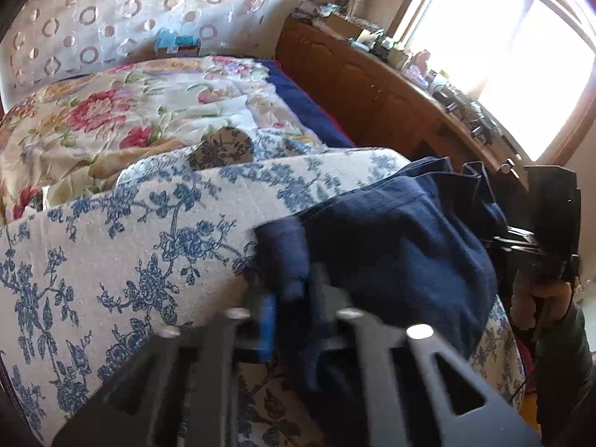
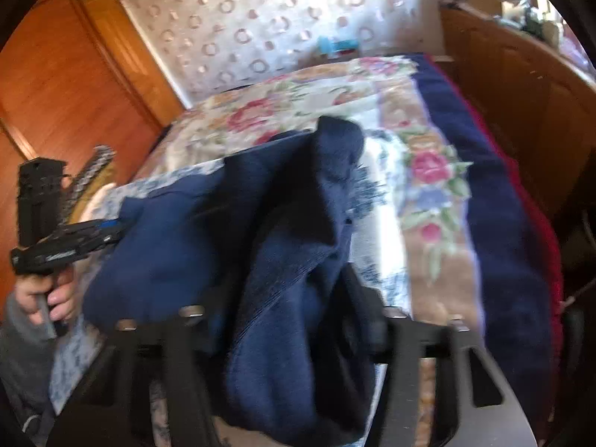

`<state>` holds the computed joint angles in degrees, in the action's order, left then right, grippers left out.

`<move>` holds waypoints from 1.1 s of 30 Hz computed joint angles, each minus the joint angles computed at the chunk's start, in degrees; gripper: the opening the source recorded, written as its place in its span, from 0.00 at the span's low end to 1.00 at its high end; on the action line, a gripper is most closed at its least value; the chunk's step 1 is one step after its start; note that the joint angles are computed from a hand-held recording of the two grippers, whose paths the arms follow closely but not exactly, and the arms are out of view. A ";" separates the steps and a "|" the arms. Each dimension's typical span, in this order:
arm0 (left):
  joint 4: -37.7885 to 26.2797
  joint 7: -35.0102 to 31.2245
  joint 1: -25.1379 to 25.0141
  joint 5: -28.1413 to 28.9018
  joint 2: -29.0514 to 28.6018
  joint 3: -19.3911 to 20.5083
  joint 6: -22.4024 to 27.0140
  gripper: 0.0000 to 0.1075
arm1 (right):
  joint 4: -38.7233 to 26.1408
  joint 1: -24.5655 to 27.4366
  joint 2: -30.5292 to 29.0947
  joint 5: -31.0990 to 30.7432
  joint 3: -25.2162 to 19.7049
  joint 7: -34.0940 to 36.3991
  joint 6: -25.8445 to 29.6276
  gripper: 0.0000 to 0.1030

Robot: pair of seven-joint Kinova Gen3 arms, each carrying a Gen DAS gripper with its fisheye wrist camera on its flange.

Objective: Fold small clothes

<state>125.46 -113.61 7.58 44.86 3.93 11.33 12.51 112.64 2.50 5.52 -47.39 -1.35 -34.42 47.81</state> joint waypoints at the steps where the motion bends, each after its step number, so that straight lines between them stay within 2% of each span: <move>1: 0.44 -1.83 -0.63 1.69 -0.79 0.70 -0.19 0.06 | -0.29 -0.40 0.09 -0.38 0.80 1.12 1.32 0.29; 4: 1.75 -5.84 0.67 5.81 -3.68 -0.22 -0.90 0.05 | 0.95 -3.95 -2.30 -0.05 3.38 1.52 -0.31 0.17; 7: 3.22 -7.07 3.29 7.46 -7.59 -2.01 -1.92 0.05 | 3.71 -2.35 -6.31 -1.79 0.05 2.66 -4.75 0.14; 9: 4.24 -5.35 4.60 6.24 -10.52 -2.87 -2.57 0.05 | 4.45 -3.59 -8.79 -3.33 0.80 3.87 -5.37 0.14; 11: 5.34 -1.40 3.54 2.82 -14.03 -1.61 -2.96 0.04 | 4.42 -5.42 -10.87 -3.33 1.14 3.50 -6.04 0.13; 13: 6.63 0.84 -0.84 1.12 -19.07 1.38 -1.95 0.04 | 3.89 -7.54 -12.33 -3.06 1.32 2.87 -6.75 0.13; 15: 7.75 1.18 -4.28 1.05 -23.77 2.02 0.37 0.04 | 3.27 -9.77 -13.40 -2.60 1.22 2.03 -7.46 0.13; 18: 9.55 6.02 -5.21 -5.04 -31.73 -1.98 4.00 0.04 | 1.67 -13.27 -13.80 -2.34 0.76 0.68 -8.06 0.13; 20: 10.35 9.66 -7.62 -9.70 -37.04 -3.38 6.92 0.04 | -0.20 -15.67 -12.92 -2.35 -0.08 0.42 -8.68 0.12; 23: 11.41 13.81 -9.39 -16.69 -45.00 -8.89 11.88 0.04 | -3.28 -19.21 -11.37 -1.91 -2.49 -0.88 -10.29 0.12; 26: 11.99 17.83 -14.89 -23.68 -52.96 -12.05 17.06 0.04 | -8.70 -23.64 -7.71 -0.12 -6.48 -2.65 -12.64 0.12; 31: 13.36 20.53 -19.99 -32.86 -61.97 -22.35 22.58 0.04 | -20.46 -30.06 1.15 8.63 -13.22 -9.44 -14.98 0.12; 33: 14.20 21.73 -21.01 -35.86 -63.31 -25.41 23.11 0.04 | -24.96 -34.13 5.06 12.35 -14.28 -11.99 -16.32 0.12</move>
